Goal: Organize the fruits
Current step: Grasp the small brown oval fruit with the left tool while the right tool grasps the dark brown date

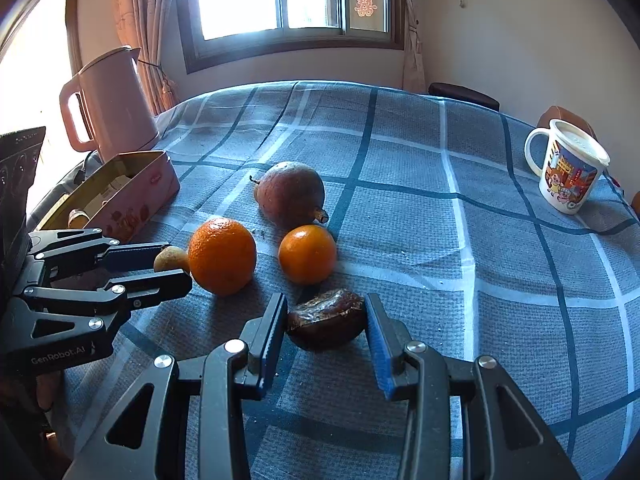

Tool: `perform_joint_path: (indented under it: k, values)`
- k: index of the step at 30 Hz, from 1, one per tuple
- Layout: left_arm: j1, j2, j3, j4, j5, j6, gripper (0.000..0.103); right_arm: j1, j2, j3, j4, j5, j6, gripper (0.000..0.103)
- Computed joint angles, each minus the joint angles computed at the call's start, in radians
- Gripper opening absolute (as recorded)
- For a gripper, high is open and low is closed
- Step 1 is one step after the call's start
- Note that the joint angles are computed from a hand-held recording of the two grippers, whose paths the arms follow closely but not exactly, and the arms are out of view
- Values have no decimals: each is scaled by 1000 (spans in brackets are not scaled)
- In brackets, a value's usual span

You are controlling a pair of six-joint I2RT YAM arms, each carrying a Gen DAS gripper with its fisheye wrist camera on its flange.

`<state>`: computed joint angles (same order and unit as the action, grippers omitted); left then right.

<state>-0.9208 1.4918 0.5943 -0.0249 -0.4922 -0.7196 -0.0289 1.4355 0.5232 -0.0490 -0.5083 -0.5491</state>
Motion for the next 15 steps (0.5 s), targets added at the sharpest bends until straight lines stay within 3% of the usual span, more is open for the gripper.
perform_joint_path:
  k: [15]
  values:
    - [-83,-96,-71,57,-171,-22,32,-53,-58,-39,29,-104,-12,41]
